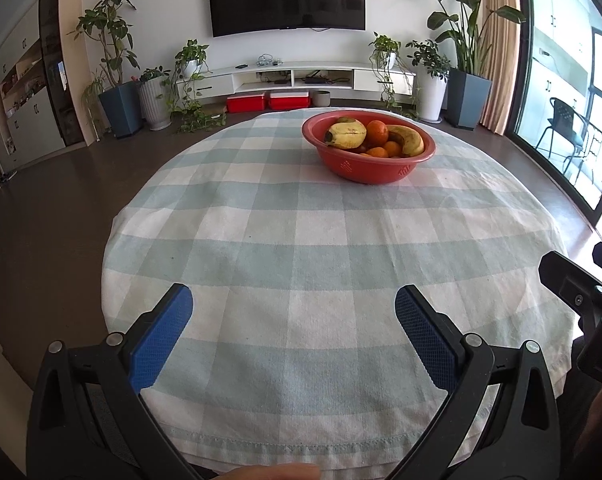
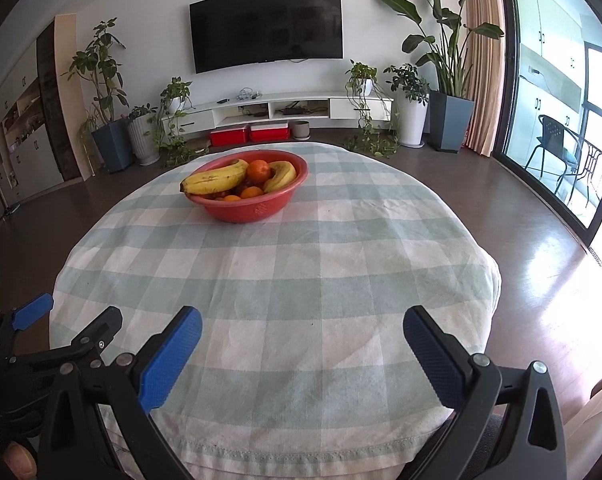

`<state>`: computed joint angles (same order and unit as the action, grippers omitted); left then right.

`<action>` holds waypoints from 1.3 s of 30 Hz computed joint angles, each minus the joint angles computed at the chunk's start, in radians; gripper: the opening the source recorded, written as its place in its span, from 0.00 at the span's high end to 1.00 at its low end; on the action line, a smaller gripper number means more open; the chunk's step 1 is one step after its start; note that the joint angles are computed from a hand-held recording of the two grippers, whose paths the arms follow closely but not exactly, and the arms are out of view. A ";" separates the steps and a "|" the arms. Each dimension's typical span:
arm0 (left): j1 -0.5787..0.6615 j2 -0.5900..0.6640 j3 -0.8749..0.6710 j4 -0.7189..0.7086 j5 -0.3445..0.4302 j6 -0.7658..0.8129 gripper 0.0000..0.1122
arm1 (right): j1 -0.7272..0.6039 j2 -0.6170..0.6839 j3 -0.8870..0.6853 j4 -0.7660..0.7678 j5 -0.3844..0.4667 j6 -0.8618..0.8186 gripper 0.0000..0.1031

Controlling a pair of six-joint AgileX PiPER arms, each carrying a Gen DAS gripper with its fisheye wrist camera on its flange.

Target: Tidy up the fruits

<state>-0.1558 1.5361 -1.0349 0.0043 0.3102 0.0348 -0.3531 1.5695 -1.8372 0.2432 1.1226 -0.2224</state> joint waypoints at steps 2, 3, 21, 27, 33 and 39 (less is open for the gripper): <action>0.000 -0.001 0.000 -0.005 0.000 0.007 0.08 | 0.002 -0.002 0.001 -0.002 0.001 0.001 0.00; 0.000 0.000 0.001 -0.006 -0.001 0.008 0.08 | 0.003 -0.002 0.002 -0.003 0.001 0.000 0.00; -0.006 0.002 0.002 0.007 -0.002 -0.009 0.08 | 0.024 -0.018 0.019 -0.013 0.000 0.002 0.00; -0.014 0.001 0.009 0.016 -0.008 -0.020 0.08 | 0.025 -0.019 0.018 -0.016 0.002 0.005 0.00; -0.014 -0.001 0.010 0.016 -0.006 -0.020 0.08 | 0.026 -0.018 0.017 -0.016 0.003 0.005 0.00; -0.015 -0.001 0.010 0.017 -0.006 -0.022 0.08 | 0.025 -0.017 0.015 -0.016 0.003 0.005 0.00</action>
<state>-0.1706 1.5349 -1.0248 0.0214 0.3038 0.0128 -0.3277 1.5523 -1.8218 0.2273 1.1254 -0.2174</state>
